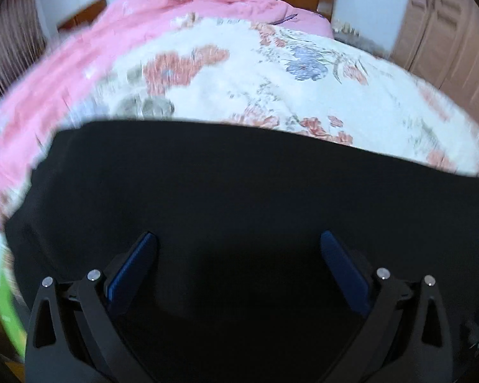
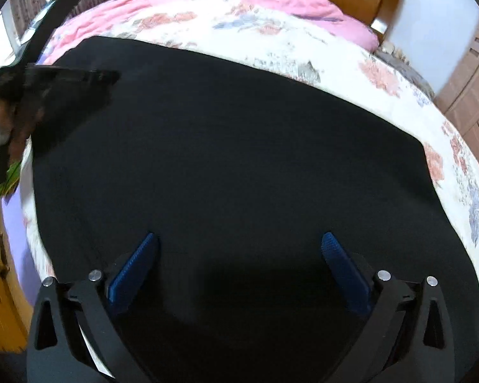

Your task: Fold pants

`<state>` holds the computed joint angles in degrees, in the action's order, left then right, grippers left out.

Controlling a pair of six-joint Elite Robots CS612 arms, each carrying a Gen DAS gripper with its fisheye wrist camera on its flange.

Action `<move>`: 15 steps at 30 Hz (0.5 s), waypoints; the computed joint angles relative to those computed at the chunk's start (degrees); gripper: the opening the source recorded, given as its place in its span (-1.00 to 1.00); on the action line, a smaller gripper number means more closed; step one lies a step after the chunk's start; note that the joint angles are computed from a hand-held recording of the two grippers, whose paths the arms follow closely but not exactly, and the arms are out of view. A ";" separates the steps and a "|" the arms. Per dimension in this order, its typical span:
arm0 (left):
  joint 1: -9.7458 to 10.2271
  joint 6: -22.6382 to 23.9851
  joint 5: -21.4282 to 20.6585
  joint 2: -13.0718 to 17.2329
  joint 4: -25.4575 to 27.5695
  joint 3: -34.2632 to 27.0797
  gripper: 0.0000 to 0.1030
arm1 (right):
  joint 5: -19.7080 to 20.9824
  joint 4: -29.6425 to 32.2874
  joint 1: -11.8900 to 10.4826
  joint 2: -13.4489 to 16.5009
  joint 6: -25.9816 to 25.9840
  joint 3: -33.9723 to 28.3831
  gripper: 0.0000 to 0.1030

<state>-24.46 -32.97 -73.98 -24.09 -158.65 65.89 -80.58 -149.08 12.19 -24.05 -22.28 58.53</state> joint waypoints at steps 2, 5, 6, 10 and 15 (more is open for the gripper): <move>-0.09 -0.11 0.92 0.13 0.46 -0.34 0.97 | 0.85 -1.01 -1.01 -1.74 -1.98 3.45 0.92; -0.63 -0.83 3.40 0.63 0.04 -0.80 0.97 | 1.75 -4.21 -1.77 -4.34 -2.03 9.03 0.92; -0.65 -0.90 3.65 0.73 -0.12 -0.90 0.97 | 1.42 -4.40 -1.77 -4.74 -1.67 9.73 0.92; -0.66 -0.15 3.92 0.88 -2.95 -0.13 0.97 | -3.32 -2.22 -0.35 -4.78 0.66 8.25 0.91; -0.79 -0.42 4.73 1.11 -3.19 -0.40 0.97 | 0.48 -5.33 1.25 -3.59 2.23 4.34 0.91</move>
